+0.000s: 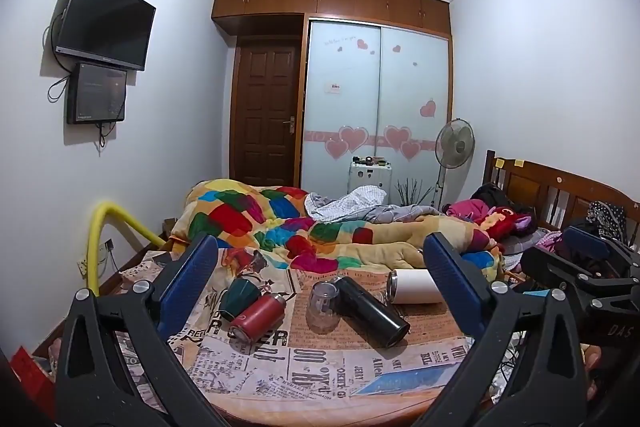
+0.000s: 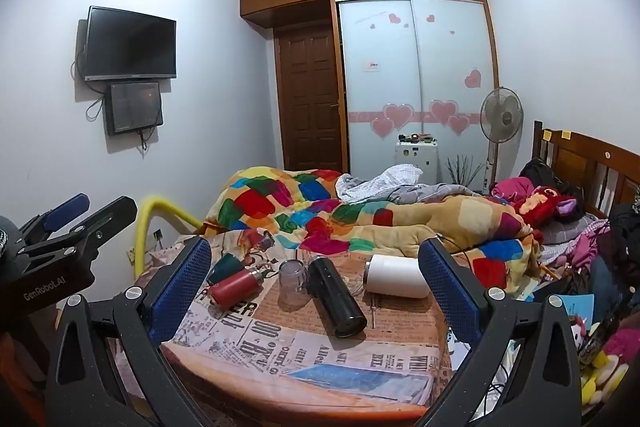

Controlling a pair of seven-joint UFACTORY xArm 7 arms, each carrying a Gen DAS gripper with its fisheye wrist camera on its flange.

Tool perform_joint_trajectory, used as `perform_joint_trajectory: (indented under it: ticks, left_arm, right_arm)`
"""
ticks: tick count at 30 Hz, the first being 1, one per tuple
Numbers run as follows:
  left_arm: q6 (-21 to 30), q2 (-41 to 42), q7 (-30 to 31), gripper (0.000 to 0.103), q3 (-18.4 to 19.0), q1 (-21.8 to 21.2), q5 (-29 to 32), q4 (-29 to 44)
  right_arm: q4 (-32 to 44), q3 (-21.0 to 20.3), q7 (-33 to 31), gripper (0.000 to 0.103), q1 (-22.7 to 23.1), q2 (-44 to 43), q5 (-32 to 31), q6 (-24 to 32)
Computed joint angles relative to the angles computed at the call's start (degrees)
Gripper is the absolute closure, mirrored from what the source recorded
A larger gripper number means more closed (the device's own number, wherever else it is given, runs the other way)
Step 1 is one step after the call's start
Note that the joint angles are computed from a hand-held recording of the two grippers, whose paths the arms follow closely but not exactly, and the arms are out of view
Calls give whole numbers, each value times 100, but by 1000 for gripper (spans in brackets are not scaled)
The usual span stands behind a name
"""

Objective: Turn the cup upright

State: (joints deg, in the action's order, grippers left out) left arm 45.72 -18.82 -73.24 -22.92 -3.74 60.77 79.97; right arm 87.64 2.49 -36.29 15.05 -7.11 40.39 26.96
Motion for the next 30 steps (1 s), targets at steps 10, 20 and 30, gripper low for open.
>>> perform_joint_trajectory:
  ticks: [10,20,30]
  left_arm:
    - [-2,-19,-6,0,52,-12,-23,-33]
    - [49,42,52,0,14,-5,-2,102]
    - [161,109,79,0,-45,-101,209,178]
  right_arm:
    - [13,29,101,0,16,-1,-126,-11]
    - [18,6,44,0,14,-8,-84,18]
    - [40,5,42,0,11,-1,-67,33]
